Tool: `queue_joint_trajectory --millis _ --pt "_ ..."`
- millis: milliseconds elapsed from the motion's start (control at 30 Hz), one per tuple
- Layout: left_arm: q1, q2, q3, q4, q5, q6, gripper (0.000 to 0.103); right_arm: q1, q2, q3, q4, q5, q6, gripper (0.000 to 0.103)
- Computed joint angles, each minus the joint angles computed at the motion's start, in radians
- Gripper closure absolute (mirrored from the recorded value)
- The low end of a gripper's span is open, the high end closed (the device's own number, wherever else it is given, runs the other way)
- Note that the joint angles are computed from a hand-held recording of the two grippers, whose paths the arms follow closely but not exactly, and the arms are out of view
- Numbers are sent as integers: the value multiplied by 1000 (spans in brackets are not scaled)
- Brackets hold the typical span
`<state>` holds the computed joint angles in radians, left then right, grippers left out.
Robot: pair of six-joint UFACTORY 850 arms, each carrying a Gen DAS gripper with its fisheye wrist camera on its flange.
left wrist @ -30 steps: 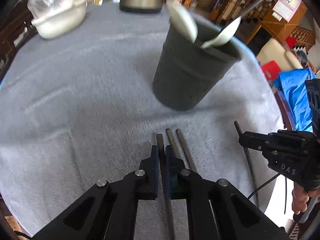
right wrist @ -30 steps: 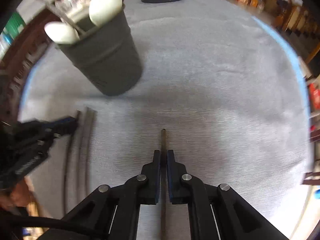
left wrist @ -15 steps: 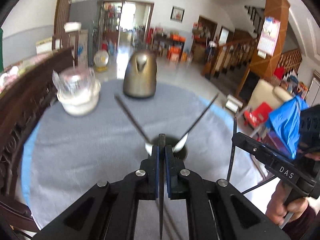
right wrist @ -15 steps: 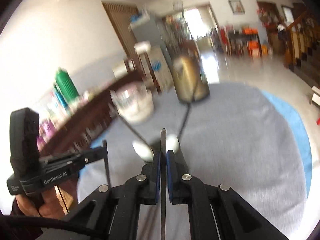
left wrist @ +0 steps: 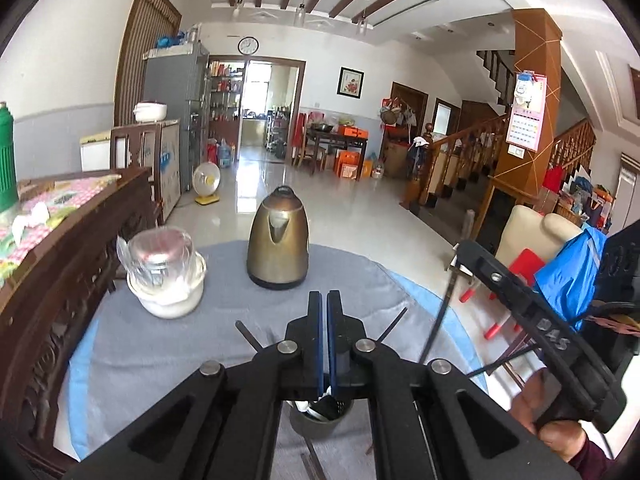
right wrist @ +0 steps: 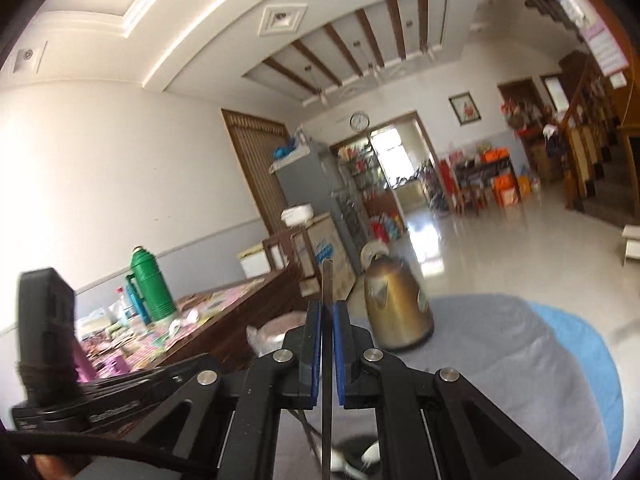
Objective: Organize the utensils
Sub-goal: 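Lift both held chopsticks and carry them above the utensil holder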
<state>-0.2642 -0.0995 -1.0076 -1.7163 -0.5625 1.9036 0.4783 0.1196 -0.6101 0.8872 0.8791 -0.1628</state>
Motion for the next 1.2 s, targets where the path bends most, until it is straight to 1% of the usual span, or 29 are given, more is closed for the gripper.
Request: queue_joint_trajectory --millis 67,167,233,300,400,467,600,633,667,700,733,767,867,967,1067,1133,1200 --pt "4 -7 -8 4 -2 -8 101 -4 -32 -25 15 29 -14 97" --pt "28 -22 -11 15 -9 -45 101 -10 -78 -51 47 78 -27 97" --pt "51 -36 -8 39 -17 -77 101 -1 -122 -75 87 136 -59 97" --pt "73 -42 5 51 -31 -78 101 3 -160 -95 114 176 -74 97" --pt "100 -61 18 95 -44 -112 101 -2 -198 -119 135 197 -75 97" --pt "118 -78 29 133 -70 -126 100 -6 -220 -132 140 194 -73 97" --pt "117 -112 39 225 -72 -178 97 1 -248 -139 137 170 -92 97" --pt "113 -127 37 253 -75 -200 92 7 -254 -138 139 170 -101 97" --pt "107 -142 34 284 -78 -224 82 8 -250 -130 137 168 -98 97" --pt "104 -154 29 303 -79 -238 75 11 -248 -122 135 164 -93 97" --pt "92 -165 26 326 -69 -260 64 13 -245 -115 131 157 -89 97" --pt "86 -172 27 330 -66 -261 62 13 -242 -108 125 145 -87 97" --pt "68 -205 19 355 -71 -277 62 13 -226 -84 112 110 -74 95" --pt "54 -237 5 389 -87 -309 60 4 -199 -47 84 69 -19 94" --pt "37 -264 -5 419 -77 -339 60 -3 -169 -8 57 45 46 93" --pt "27 -279 -15 435 -71 -359 60 -12 -145 14 33 11 93 93" --pt "16 -295 -31 460 -65 -387 60 -15 -121 44 17 8 138 93"
